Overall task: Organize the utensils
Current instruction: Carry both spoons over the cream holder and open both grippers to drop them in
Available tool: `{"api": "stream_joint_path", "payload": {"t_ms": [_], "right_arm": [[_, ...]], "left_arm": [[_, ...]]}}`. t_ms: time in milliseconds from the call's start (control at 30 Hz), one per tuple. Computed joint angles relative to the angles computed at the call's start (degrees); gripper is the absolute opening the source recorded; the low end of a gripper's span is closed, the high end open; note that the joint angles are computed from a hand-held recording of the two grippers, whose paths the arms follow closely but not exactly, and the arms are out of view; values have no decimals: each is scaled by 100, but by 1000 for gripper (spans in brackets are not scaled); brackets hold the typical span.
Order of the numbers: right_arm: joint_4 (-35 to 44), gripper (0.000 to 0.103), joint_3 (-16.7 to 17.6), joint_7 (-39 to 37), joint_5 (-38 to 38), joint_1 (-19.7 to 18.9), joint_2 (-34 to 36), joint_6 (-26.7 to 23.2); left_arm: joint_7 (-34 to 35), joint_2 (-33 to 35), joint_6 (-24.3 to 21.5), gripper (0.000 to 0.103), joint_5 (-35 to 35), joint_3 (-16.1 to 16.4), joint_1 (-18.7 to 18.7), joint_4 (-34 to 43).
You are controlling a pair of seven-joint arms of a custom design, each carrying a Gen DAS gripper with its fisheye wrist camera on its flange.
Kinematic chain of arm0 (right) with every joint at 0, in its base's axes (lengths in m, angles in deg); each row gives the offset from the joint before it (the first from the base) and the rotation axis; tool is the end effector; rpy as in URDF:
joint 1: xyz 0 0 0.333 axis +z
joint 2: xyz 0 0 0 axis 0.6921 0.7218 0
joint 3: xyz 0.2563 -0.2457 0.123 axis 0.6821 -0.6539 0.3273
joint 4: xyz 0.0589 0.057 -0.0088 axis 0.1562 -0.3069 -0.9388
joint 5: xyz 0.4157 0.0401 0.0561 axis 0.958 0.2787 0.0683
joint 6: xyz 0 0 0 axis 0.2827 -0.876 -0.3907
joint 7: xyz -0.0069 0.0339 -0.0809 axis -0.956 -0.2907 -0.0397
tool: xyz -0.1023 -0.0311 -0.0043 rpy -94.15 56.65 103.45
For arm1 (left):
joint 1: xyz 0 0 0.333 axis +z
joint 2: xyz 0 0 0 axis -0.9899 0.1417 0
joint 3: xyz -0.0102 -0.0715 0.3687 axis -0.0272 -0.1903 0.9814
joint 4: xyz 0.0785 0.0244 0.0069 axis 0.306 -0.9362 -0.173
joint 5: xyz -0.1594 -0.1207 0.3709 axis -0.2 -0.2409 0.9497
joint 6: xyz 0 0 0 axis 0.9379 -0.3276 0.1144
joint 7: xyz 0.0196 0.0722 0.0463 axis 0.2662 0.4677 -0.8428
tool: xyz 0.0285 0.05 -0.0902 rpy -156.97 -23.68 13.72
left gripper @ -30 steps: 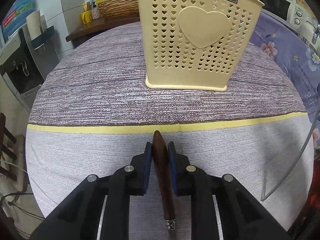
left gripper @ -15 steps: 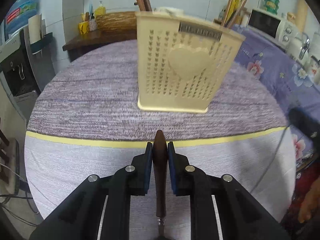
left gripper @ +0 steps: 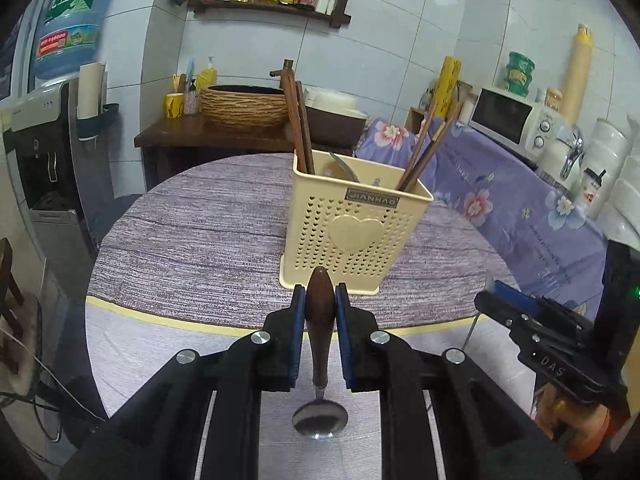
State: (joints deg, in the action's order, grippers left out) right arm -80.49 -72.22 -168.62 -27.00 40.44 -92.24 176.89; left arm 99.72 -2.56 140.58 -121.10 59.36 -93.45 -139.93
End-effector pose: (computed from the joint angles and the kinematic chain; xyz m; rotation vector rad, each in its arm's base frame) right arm 0.4365 0.1457 0.5342 -1.4268 1.7064 -0.8252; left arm 0.5131 -0.1208 0.5669 -1.3192 2.1915 -1.3126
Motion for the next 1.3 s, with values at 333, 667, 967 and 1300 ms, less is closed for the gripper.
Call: {"api": "stream_joint_path", "payload": {"t_ms": [333,667,967,1300], "right_arm": [[137,36,-18,-169,19,37,58,-6],[972,36,-47,-931,308,-186,251,299],[2599,36,-31,-907,-291,-52,913,-543],[2855,36,-359,-314,-1369,560,1561,-1342]], "left_arm": [[349,95,-127,16,-494,23,22,259],[318,293,-299,16,-603,-29,102,1100],[52,802,461,16,-547,-283,22,2307],[-412,1390,928,16,35,-598,54,2306]]}}
